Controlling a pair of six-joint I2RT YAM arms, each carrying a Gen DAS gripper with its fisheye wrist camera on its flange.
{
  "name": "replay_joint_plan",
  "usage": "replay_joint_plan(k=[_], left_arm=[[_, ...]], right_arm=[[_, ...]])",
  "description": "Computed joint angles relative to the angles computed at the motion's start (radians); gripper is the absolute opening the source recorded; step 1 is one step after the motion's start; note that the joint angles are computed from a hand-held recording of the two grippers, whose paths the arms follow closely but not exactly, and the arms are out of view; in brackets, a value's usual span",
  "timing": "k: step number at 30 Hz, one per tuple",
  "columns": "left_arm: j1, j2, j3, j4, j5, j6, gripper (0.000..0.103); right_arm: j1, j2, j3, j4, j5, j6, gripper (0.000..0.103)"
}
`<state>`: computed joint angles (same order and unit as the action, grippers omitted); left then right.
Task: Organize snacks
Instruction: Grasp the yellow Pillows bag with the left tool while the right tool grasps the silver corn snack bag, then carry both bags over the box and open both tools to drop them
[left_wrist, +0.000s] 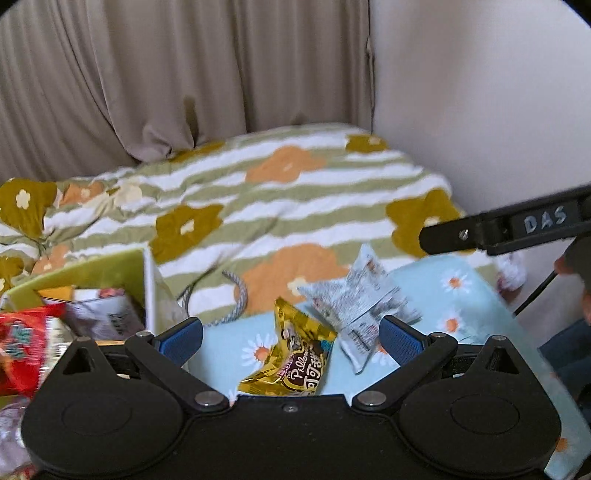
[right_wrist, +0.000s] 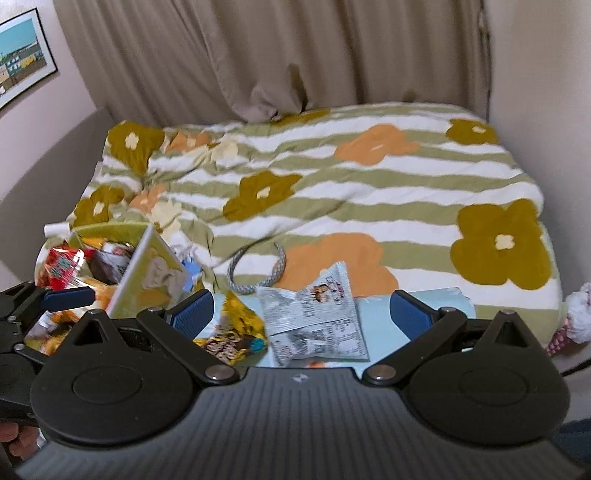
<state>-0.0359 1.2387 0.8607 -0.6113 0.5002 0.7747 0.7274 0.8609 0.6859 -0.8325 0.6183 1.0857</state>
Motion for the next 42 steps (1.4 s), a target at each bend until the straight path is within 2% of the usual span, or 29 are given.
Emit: replay_joint_plan(k=[2, 6, 9, 11, 14, 19, 22, 23, 24, 26, 32, 42], left_arm=[[-0.058, 0.022, -0.039, 0.076, -0.069, -0.037, 0.103], [-0.136, 0.125, -0.079, 0.205, -0.174, -0.064, 0.102], [-0.177, 0.189, -0.110, 0.298, -0.232, -0.090, 0.095], [-0.192, 0.233, -0.112, 0.327, -0.254, -0.093, 0.095], [-0.207, 0.273, -0.123, 0.368, -0.270, -0.092, 0.095], [-0.232, 0.332, -0.125, 0.410, -0.298, -0.104, 0.091], [-0.245, 0.368, -0.117, 0.412, -0.318, -0.114, 0.077], [-0.247, 0.380, -0.113, 0.410, -0.325, -0.119, 0.068], [-0.247, 0.388, -0.112, 0.411, -0.332, -0.126, 0.064], [-0.232, 0.392, -0.101, 0.392, -0.309, -0.146, 0.062], [-0.221, 0.384, -0.091, 0.368, -0.320, -0.181, 0.044], [-0.195, 0.336, -0.128, 0.366, -0.349, -0.214, 0.042]], right_arm=[[-0.132, -0.032, -0.074, 0.114, -0.113, -0.140, 0.103], [-0.352, -0.026, -0.195, 0.312, -0.329, -0.339, 0.103], [-0.462, 0.002, -0.277, 0.461, -0.457, -0.418, 0.103], [-0.524, 0.047, -0.318, 0.559, -0.541, -0.455, 0.103], [-0.573, 0.119, -0.351, 0.668, -0.609, -0.496, 0.103], [-0.624, 0.216, -0.371, 0.779, -0.676, -0.548, 0.103], [-0.653, 0.270, -0.376, 0.830, -0.715, -0.575, 0.103], [-0.657, 0.288, -0.376, 0.847, -0.722, -0.582, 0.103], [-0.662, 0.301, -0.378, 0.863, -0.732, -0.587, 0.103], [-0.670, 0.319, -0.385, 0.896, -0.756, -0.587, 0.103], [-0.672, 0.377, -0.376, 0.941, -0.786, -0.607, 0.103], [-0.631, 0.439, -0.350, 0.983, -0.793, -0.634, 0.103]])
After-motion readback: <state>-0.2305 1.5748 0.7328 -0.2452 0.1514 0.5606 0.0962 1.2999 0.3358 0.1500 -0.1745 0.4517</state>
